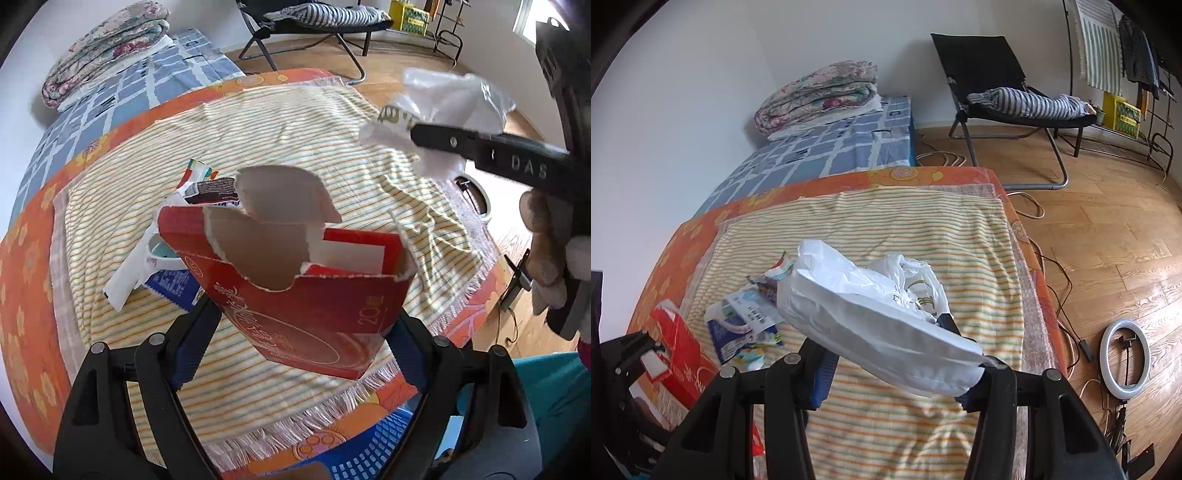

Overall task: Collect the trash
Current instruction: 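Carry the box and bag over the blue basket and open both tools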

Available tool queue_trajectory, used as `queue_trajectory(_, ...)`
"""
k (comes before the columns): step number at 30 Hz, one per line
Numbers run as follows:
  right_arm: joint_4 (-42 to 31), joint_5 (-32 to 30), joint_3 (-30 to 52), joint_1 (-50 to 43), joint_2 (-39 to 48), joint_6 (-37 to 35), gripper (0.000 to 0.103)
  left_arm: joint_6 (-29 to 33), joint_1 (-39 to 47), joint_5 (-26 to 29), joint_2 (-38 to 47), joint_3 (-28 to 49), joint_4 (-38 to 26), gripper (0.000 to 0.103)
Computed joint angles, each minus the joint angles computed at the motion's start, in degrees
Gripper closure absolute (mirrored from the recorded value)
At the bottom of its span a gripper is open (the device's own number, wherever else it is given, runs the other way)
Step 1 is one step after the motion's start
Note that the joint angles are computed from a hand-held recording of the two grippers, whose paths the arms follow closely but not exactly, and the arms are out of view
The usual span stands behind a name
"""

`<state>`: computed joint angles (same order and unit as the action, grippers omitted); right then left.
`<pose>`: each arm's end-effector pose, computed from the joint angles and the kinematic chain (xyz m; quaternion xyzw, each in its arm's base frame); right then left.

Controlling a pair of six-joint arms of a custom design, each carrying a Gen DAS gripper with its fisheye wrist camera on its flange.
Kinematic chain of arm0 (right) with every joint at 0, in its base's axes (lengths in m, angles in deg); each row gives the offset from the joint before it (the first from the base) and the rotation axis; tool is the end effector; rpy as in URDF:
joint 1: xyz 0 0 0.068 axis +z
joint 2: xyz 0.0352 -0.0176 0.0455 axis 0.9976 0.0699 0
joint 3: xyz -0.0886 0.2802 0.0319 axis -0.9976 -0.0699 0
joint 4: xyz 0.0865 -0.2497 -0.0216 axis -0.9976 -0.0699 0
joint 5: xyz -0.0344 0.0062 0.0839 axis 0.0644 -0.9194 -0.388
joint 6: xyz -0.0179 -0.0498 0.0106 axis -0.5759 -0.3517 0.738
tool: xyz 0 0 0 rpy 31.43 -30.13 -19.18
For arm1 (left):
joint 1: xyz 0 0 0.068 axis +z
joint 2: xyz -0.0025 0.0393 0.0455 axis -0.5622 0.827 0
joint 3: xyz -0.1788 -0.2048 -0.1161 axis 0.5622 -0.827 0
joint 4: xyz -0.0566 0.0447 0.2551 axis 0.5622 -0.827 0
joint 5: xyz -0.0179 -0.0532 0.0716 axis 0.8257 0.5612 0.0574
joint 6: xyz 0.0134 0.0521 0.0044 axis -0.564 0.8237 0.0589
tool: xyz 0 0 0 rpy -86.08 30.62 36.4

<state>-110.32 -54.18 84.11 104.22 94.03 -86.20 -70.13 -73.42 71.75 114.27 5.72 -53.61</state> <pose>0.3617 0.1304 0.2447 -0.2200 0.9127 0.1834 0.2914 0.2460 -0.1890 0.2392 0.0022 0.9751 -0.0105 0.2216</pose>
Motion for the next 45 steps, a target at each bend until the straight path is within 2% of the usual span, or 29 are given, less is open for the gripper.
queue_trajectory(12,-4.02,-3.38,-9.18,2.49,-11.27,-2.97,0.05,-8.63,-8.77,-5.41,-12.44,-4.89,-6.27,0.016)
queue_trajectory(16,-6.11,-4.21,-14.07,4.11,-16.51,-3.71,0.05,-13.21,-13.43,-7.68,-15.42,-6.6,-9.31,0.016)
queue_trajectory(25,-9.87,-4.8,-25.54,8.4,-29.77,-3.37,0.049,-28.46,-27.31,-11.24,-18.93,-11.08,-15.16,0.016)
queue_trajectory(33,-11.34,-2.4,-33.87,14.72,-38.33,-1.28,0.049,-38.79,-36.85,-9.64,-17.71,-16.79,-12.13,0.016)
queue_trajectory(38,-10.7,-0.3,-38.08,18.48,-40.62,0.58,0.049,-43.64,-40.56,-7.72,-16.78,-21.0,-7.73,0.015)
queue_trajectory(45,-8.78,2.05,-41.79,22.94,-40.8,2.47,0.047,-45.98,-42.85,-5.35,-15.21,-24.1,-3.6,0.015)
